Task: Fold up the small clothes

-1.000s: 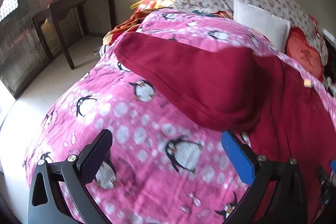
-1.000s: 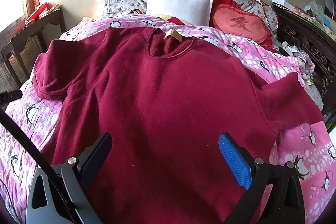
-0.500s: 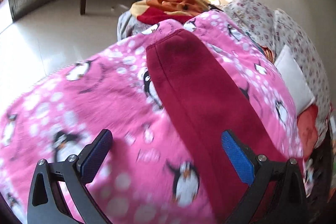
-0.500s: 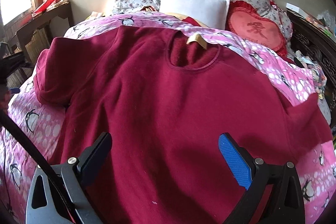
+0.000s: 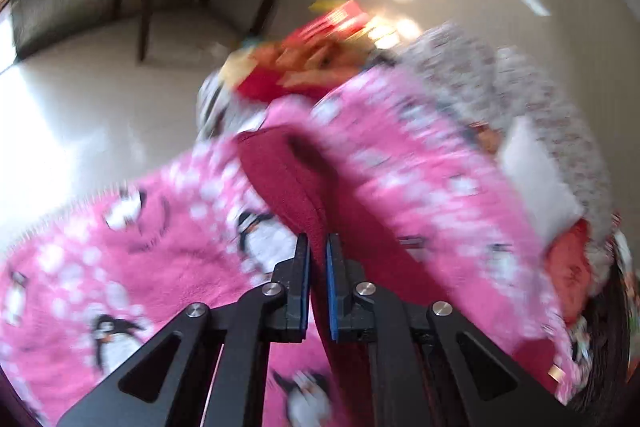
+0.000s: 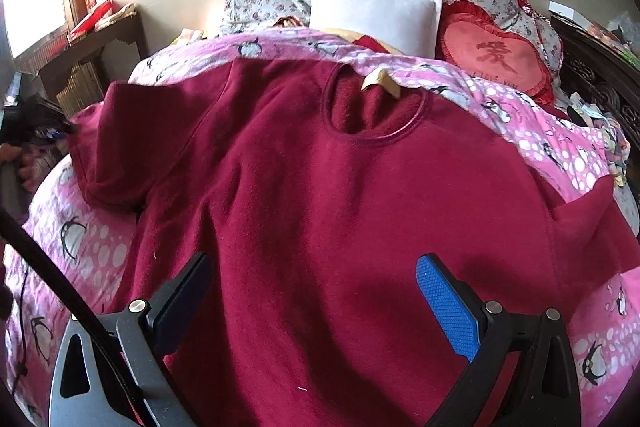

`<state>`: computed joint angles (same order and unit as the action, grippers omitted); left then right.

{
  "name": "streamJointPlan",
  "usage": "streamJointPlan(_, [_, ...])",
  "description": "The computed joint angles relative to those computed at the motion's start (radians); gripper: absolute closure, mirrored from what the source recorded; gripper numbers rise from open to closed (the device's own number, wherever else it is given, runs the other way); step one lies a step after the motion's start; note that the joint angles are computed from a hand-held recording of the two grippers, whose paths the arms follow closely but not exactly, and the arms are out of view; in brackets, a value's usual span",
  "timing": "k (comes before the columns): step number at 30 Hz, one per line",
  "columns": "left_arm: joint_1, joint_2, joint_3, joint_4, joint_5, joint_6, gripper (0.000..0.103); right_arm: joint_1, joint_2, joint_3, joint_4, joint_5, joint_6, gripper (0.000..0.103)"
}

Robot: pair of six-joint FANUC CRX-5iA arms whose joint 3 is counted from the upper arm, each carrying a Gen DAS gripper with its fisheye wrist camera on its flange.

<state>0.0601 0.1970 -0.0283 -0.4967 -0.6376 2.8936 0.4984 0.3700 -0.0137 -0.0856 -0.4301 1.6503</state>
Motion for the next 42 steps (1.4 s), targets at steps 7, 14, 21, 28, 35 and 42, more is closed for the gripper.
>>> streamJointPlan(7, [-0.284,-0.105,0.146,-0.289,-0.112,0.001,0.097,-0.063,-0.031,0.021,-0.123,-0.021,0.054,0.0])
streamJointPlan(14, [-0.46,0.142,0.39,-0.121,-0.031,-0.351,0.096,-0.133,-0.055,-0.018,-0.048,0.009,-0.038,0.0])
streamJointPlan(21, [-0.491,0.482,0.597,0.269,-0.037,-0.739,0.096,-0.239,-0.044,-0.037,0.028,-0.003,-0.148,0.0])
streamJointPlan(28, [-0.478,0.358,0.414,0.357,0.048,-0.908,0.03,-0.301,-0.051,-0.014,-0.042,-0.021,-0.104,0.0])
streamJointPlan(35, [-0.422,0.24,0.398,0.076,-0.13,-0.795,0.017,-0.288,-0.047,0.045,-0.185,-0.061,0.056,0.0])
streamJointPlan(42, [-0.354,0.36,0.524,0.074,-0.234,-0.825,0.017,-0.27,0.081,0.261,-0.285,-0.188,0.135,0.0])
